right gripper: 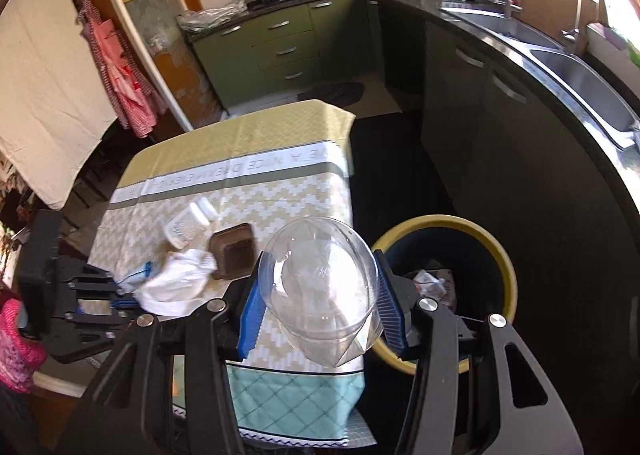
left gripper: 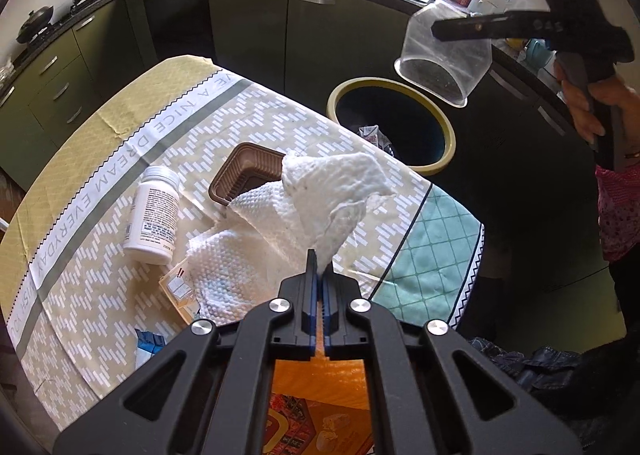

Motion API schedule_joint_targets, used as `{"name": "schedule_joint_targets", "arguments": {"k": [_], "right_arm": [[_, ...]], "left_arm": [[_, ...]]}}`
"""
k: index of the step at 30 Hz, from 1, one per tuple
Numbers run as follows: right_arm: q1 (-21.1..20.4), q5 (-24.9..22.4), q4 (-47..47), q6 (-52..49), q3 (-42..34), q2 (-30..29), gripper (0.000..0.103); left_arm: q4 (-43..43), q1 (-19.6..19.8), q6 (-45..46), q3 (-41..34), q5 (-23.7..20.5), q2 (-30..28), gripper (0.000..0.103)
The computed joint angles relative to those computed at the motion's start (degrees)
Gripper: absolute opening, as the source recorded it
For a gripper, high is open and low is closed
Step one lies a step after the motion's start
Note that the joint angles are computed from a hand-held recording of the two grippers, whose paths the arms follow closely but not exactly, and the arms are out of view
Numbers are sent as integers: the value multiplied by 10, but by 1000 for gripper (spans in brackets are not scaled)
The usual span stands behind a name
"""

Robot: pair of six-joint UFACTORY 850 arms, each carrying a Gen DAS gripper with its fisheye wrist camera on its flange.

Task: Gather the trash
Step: 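Carry the cup over the bin with the right tool while the left tool grasps the orange foam net, then carry the white tissue over the bin and open the left tool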

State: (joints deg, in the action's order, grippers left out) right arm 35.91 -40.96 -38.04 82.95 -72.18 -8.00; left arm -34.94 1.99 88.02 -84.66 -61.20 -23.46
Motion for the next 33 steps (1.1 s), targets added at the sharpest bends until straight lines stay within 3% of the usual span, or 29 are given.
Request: {"name": "schedule_joint_targets", "arguments": {"k": [4, 5, 6, 12, 22, 29, 33], "right_arm": [[-42, 2, 12, 22, 56, 17, 54], [-53, 10, 22, 17, 68, 19, 70], [-59, 12, 16, 28, 79, 20, 74], [-69, 58, -17, 99, 147, 68, 74], [23, 57, -146, 355, 301, 209, 75], [109, 6, -196, 545, 406, 294, 75], [168, -36, -221, 657, 459, 341, 75]], "left_arm": [[-13, 9, -11, -21, -11, -5, 2], [-17, 11, -13, -25, -12, -5, 2], [-20, 13, -15, -30, -13, -6, 2], [-33, 18, -21, -46, -21, -3, 2], [-43, -13, -21, -47, -39, 26, 2], [-61, -62, -20, -50, -53, 53, 2], [-61, -108, -29, -53, -36, 64, 2]]}}
